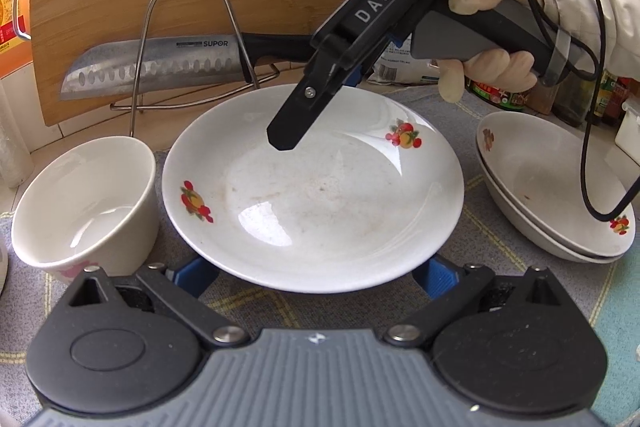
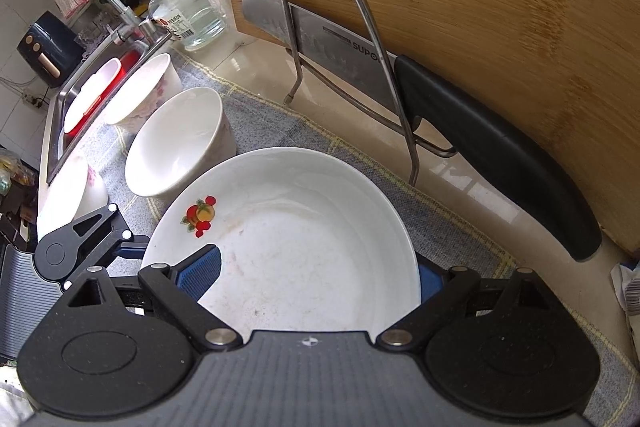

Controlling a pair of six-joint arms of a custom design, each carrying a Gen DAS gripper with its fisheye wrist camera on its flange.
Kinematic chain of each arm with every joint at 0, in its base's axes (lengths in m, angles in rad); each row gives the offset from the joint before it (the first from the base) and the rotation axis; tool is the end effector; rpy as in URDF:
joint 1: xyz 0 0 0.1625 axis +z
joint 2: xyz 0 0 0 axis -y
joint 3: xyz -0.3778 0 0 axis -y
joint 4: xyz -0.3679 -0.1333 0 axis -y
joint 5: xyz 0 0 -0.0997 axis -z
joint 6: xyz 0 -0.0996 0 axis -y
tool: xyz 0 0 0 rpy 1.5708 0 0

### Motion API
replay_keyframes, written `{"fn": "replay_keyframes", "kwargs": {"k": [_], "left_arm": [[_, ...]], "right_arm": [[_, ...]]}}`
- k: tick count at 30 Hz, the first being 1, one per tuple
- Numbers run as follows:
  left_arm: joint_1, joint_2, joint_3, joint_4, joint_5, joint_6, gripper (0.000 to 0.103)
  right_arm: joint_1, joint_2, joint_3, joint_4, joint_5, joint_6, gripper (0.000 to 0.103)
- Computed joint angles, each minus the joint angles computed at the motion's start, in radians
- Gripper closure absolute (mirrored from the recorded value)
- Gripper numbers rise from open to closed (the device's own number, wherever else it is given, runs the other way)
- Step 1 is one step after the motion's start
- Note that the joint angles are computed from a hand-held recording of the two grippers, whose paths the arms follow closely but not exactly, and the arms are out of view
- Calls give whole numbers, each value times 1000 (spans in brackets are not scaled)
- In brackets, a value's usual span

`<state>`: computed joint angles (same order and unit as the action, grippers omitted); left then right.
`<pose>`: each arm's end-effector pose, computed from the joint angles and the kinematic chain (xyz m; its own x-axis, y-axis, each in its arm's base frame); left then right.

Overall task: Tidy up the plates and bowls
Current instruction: 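Carry the held plate with the right tool over to the plate stack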

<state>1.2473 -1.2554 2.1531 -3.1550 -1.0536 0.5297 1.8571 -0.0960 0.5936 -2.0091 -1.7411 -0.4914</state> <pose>0.0210 -0.5117 0.2302 -0.6729 0.3526 -0.6503 0.6789 0.6434 -0.3537 0.3356 -0.7279 -0.0808 -0.6980 -0.7057 0.1212 -0.6933 0.7084 0.1321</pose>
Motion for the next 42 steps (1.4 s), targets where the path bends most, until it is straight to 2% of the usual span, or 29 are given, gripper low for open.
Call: {"fn": "replay_keyframes", "kwargs": {"k": [10, 18, 27, 42], "left_arm": [[-59, -64, 49, 62, 47, -57, 2], [-96, -101, 69, 117, 49, -68, 2], [-122, -103, 57, 174, 3, -29, 2], [-139, -47, 12, 260, -143, 62, 2]], "right_arm": [[13, -107, 179, -87, 7, 7, 5], [13, -220, 367, -198, 11, 31, 5], [5, -367, 598, -361, -11, 77, 5], [-27, -578, 921, -609, -105, 197, 5]]}}
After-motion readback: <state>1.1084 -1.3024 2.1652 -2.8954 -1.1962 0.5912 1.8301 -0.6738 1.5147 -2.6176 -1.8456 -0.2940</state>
